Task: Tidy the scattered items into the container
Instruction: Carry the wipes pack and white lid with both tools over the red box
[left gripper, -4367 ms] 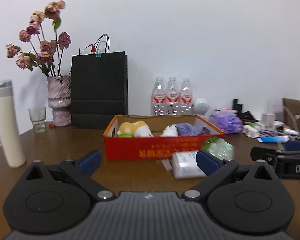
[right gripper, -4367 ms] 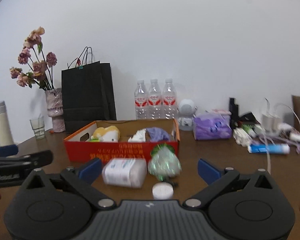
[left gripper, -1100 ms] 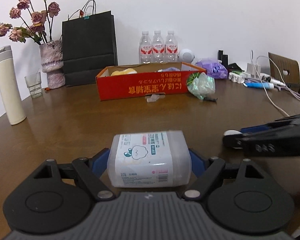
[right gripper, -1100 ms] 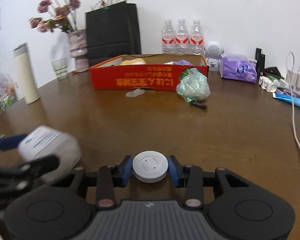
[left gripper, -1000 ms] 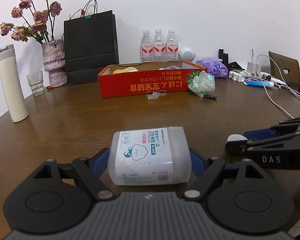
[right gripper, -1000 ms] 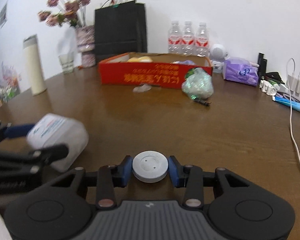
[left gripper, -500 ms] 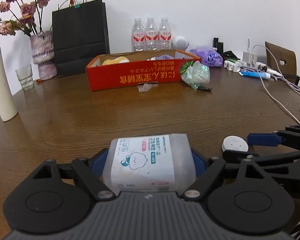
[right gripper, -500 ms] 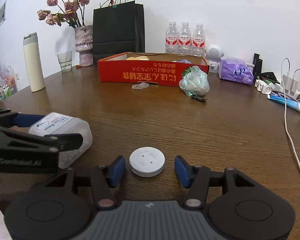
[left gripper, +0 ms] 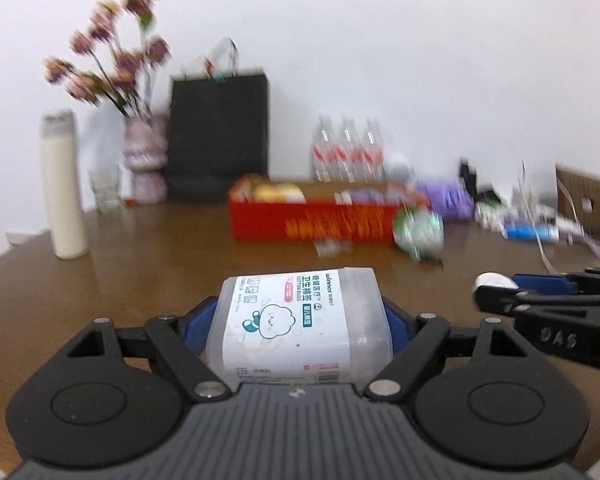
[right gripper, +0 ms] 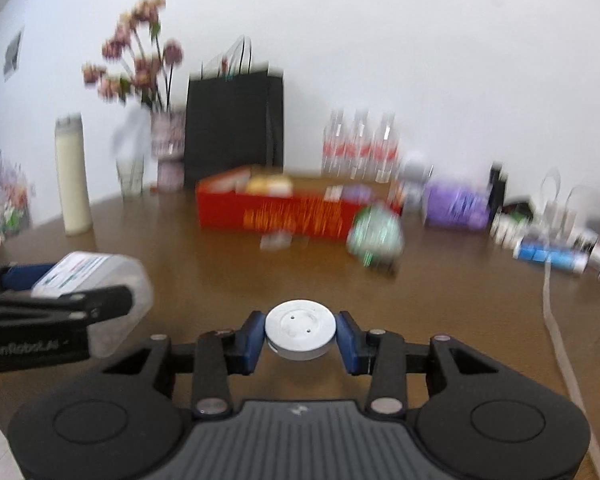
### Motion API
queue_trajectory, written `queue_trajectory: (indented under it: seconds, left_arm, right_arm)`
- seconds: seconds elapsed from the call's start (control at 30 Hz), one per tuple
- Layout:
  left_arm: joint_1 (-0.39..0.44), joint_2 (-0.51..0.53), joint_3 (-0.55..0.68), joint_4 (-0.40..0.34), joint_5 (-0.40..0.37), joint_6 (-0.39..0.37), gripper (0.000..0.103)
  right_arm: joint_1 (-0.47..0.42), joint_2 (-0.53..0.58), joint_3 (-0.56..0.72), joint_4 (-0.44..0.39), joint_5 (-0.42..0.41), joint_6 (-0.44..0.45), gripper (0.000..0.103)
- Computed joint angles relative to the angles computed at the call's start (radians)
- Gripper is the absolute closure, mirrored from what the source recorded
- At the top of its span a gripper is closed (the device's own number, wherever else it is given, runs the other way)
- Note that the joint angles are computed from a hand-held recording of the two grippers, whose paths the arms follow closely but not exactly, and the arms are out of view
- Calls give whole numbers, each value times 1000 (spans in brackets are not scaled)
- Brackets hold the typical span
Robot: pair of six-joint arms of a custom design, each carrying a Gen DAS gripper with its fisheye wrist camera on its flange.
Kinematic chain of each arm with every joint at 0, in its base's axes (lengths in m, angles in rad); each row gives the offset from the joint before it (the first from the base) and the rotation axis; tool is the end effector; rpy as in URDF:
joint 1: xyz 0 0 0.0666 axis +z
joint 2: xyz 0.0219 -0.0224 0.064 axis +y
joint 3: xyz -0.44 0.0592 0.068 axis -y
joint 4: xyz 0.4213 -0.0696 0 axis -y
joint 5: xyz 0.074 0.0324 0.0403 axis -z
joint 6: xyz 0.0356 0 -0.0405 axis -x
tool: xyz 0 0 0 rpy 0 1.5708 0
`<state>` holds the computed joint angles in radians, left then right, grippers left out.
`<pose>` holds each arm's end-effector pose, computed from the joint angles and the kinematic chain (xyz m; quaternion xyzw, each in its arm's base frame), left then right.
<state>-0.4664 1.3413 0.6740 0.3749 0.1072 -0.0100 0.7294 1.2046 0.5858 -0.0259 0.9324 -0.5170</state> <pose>0.3765 -0.1943 0.2821 0.2202 0.7713 -0.1766 0.5705 0.2780 0.2096 0.2640 0.1149 0.8160 -0.0937 0.5587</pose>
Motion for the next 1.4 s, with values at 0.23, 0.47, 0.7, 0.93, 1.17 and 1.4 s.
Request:
queue_trajectory:
  seconds: [0.23,0.47,0.7,0.93,1.17,1.4]
  left_arm:
    - [-41,-67,-115,215,-119,1,20]
    - [-59,-125,-182,205,-134,-3,20]
    - [-48,-115,-144,165,-119,17,20]
    - [-50,15,95,60,-36,39,20]
    - [-69,330,651,-329,13,96,20]
    - [-84,759,1349,-856,46,144,20]
  right_arm:
    - [124,3,-58,321,194,176,65]
    - [210,47,-45,219,242,5,65]
    - [215,42,-41,211,247,-4,65]
    - [26,-42,-27,277,63,152,65]
    - [-388,4,160,184,-355,274,65]
    - [-695,288,586,-169,-717,184,65]
